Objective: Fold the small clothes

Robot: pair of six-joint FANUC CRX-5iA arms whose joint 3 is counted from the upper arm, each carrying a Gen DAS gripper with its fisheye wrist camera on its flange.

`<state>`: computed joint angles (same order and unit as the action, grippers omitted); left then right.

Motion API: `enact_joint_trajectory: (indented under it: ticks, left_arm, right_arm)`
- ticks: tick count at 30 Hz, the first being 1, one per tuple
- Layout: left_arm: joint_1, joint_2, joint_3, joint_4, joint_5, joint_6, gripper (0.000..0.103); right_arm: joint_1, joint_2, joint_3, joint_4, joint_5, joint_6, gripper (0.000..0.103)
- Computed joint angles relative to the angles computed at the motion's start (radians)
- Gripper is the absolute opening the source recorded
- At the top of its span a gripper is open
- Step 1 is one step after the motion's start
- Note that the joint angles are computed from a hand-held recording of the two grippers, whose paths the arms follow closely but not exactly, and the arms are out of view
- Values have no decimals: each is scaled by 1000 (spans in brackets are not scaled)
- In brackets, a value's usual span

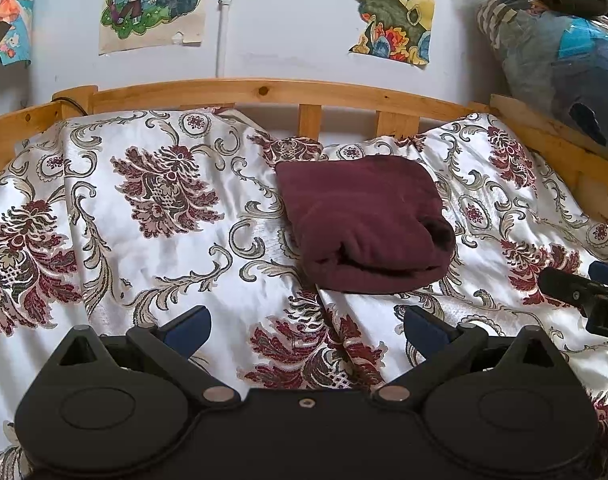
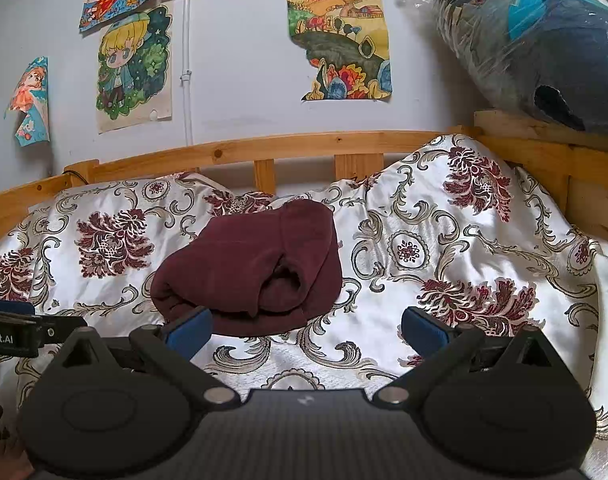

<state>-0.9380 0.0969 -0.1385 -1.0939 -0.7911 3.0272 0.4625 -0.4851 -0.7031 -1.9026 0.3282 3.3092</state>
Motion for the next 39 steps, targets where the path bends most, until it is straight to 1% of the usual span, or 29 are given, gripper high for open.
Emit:
enact_joint_trajectory:
  ticks: [9,24,27,30,32,39]
  left_arm:
    - [1,0,0,3,1,-1,102]
    - [2,-2,-3,3,6,-4,102]
    - [1,-2,-2,3,5,-4,102]
    - [1,-2,-3,3,5,-3,102]
    - [1,-2,-3,3,5,-3,102]
    - [1,-1,-2,4,3,-4,102]
  right_arm:
    - [-9,-2,-1,-12,-8,14,103]
    - [-2,1,0,-5,-1,3,103]
    - [21,6,2,18,20,-28,103]
    - [9,4,1,6,8,-12,103]
    - [23,7,1,22,20,-32,103]
    - [14,6,2,12,13,-20,103]
